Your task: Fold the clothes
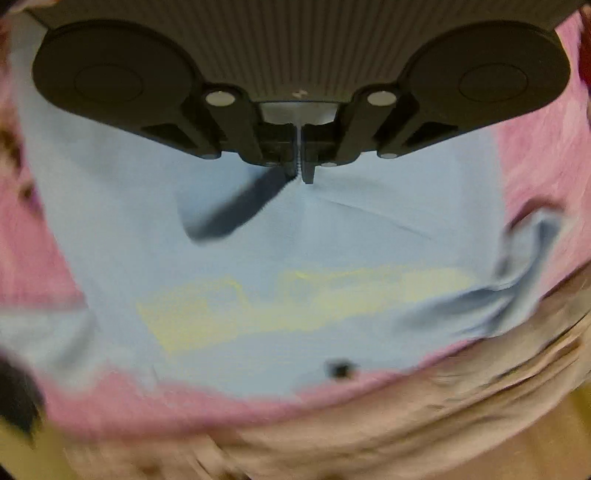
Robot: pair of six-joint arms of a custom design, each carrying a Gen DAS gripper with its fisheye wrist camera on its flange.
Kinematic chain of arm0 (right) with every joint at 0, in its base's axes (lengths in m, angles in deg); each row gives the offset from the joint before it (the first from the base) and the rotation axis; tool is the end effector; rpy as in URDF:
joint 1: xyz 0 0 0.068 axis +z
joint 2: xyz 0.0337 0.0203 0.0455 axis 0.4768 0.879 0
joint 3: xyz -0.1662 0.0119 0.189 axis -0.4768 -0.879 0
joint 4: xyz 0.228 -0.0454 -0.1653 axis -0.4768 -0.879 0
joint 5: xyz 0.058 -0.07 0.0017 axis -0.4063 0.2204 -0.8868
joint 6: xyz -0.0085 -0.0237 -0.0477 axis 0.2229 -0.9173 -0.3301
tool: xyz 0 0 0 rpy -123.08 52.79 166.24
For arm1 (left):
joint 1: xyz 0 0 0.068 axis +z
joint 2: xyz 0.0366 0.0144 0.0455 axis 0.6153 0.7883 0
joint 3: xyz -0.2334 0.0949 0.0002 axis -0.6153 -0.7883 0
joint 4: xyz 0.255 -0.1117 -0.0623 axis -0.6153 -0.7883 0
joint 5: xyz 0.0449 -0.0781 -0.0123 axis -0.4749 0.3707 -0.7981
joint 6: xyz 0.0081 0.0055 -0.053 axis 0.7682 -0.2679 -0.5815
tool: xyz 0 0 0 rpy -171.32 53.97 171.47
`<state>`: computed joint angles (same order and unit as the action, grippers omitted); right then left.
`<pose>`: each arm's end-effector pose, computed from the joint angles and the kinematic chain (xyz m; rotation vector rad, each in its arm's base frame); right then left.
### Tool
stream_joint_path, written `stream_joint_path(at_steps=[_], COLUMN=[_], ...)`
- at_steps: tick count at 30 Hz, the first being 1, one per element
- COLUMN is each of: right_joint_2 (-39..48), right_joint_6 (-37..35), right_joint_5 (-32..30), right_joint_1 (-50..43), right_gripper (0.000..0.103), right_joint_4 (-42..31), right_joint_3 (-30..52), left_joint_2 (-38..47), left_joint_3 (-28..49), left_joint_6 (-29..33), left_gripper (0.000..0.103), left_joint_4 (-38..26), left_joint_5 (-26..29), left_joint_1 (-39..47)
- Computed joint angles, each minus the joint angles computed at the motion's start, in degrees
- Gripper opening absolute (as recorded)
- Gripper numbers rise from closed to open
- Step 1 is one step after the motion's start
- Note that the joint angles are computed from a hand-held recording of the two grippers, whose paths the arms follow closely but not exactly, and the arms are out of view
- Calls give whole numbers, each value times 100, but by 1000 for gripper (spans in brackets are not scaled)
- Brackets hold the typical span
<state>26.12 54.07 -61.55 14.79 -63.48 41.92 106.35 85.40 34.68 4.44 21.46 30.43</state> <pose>0.2484 -0.0496 0.1470 1.3051 2.6122 0.5181 0.3792 -0.0542 0.1034 0.5805 2.4303 -0.0674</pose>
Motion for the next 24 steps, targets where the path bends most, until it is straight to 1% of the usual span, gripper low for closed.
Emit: stream_joint_path(at_steps=[1,2,3,5,7,8,9,10,11,12,14,15,17,18,19,20,21,22,23,24], right_joint_2=[-41,-89,-138,-228,-319,-349,-369,-390,-411,-433,-476,-521,-636,-680,-699,-680,-643,-564,-455,-316], right_joint_6=[-29,-68,-106,-189,-220,-207,-178,-147,-114,-88,-44,-35,-23,-1,39,118,236,366,496,615], right_joint_5=[-19,-50,-91,-180,-269,-297,-314,-340,-371,-385,-388,-409,-471,-490,-511,-522,-519,-523,-534,-506], right_joint_1=[49,89,130,225,340,399,456,499,530,561,620,642,685,719,758,818,891,963,1033,1115], right_gripper=[91,91,91,91,91,91,91,90,90,90,90,90,90,90,90,90,80,75,65,63], right_joint_4=[-9,-5,15,94,219,289,361,434,508,573,688,757,926,1033,1179,1361,1569,1800,2037,2300], right_joint_3=[-28,-58,-89,-163,-269,-322,-373,-430,-491,-543,-632,-680,-779,-827,-881,-932,-985,-1033,-1071,-1102], left_joint_2=[-334,-707,-1040,-1404,-1420,-1304,-1254,-1207,-1145,-1044,-824,-760,-590,-454,-312,-157,53,274,496,747], left_joint_3=[-176,-336,-421,-372,-92,105,147,170,205,260,383,386,430,494,564,642,783,943,1112,1315], left_joint_6=[-86,-127,-149,-202,-100,5,75,136,196,141,-6,-53,-61,-41,-25,-14,22,65,109,152], left_gripper=[2,2,2,2,3,14,15,9,9,10,14,17,29,33,39,41,43,47,48,50], left_joint_4=[26,-100,-287,-862,-1622,-2006,-2183,-2316,-2437,-2500,-2609,-2586,-2511,-2430,-2340,-2215,-2161,-2129,-2105,-2163], left_joint_5=[196,319,440,536,487,400,270,130,-17,58,288,493,899,1043,1180,1272,1341,1409,1477,1476], left_joint_1=[301,704,1143,2082,2954,3344,3576,3782,3988,4075,4203,4220,4212,4136,4050,3971,3918,3870,3823,3775])
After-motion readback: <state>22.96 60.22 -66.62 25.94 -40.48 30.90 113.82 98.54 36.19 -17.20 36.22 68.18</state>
